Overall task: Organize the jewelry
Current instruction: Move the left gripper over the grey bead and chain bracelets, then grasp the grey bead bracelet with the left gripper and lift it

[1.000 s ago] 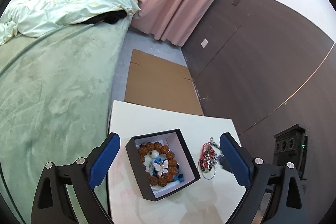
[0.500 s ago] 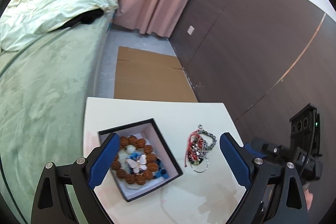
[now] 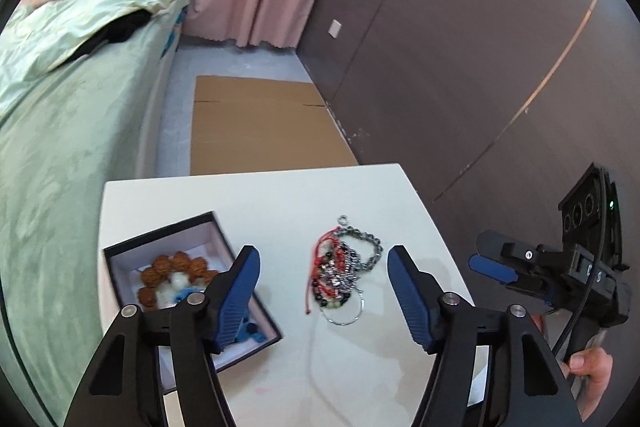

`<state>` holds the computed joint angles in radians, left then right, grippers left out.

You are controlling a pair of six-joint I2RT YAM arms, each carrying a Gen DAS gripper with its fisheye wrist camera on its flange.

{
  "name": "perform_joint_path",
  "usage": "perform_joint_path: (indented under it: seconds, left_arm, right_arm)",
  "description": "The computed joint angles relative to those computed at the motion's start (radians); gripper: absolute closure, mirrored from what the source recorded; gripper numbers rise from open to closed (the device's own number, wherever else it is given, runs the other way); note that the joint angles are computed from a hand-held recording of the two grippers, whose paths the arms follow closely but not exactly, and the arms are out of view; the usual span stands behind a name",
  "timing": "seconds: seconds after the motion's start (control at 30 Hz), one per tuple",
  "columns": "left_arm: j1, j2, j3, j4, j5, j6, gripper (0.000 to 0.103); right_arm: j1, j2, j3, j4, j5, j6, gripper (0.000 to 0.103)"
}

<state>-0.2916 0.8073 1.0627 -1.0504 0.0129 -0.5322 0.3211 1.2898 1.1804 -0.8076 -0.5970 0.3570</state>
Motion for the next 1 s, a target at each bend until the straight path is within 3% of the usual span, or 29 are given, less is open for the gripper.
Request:
perform_joint_path:
  seconds: [0.2, 0.37, 0.7, 0.77, 1.0]
  left_arm:
    - [-0.126, 0.074, -0.027, 0.047, -0.051, -0.044, 0.052]
    - [-0.21, 0.14, -0.045, 0.085, -0.095, -0.061, 0.059]
    - [-0.299, 0.255, -0.086, 0.157, -0.149, -0.066, 0.064]
    - [-0.302, 0.287, -0.095, 0.171, -0.149, -0.056, 0.072]
    - [-0.301, 0.359, -0.119, 0.213, -0.201, -0.048, 0.072]
  right_arm:
    - [-0.056, 0.009, 0.001, -0.034, 0.005, -0.017, 0.01]
    - [-0.107, 0.06, -0.008, -0.049, -0.01, -0.022, 0.024]
    - [-0.165, 0.11, -0.027, -0.054, -0.085, -0.025, 0.033]
    - [-0.163, 0.117, -0.025, -0.058, -0.08, -0.029, 0.034]
    - [-0.157, 0.127, -0.019, -0.064, -0.06, -0.036, 0.034]
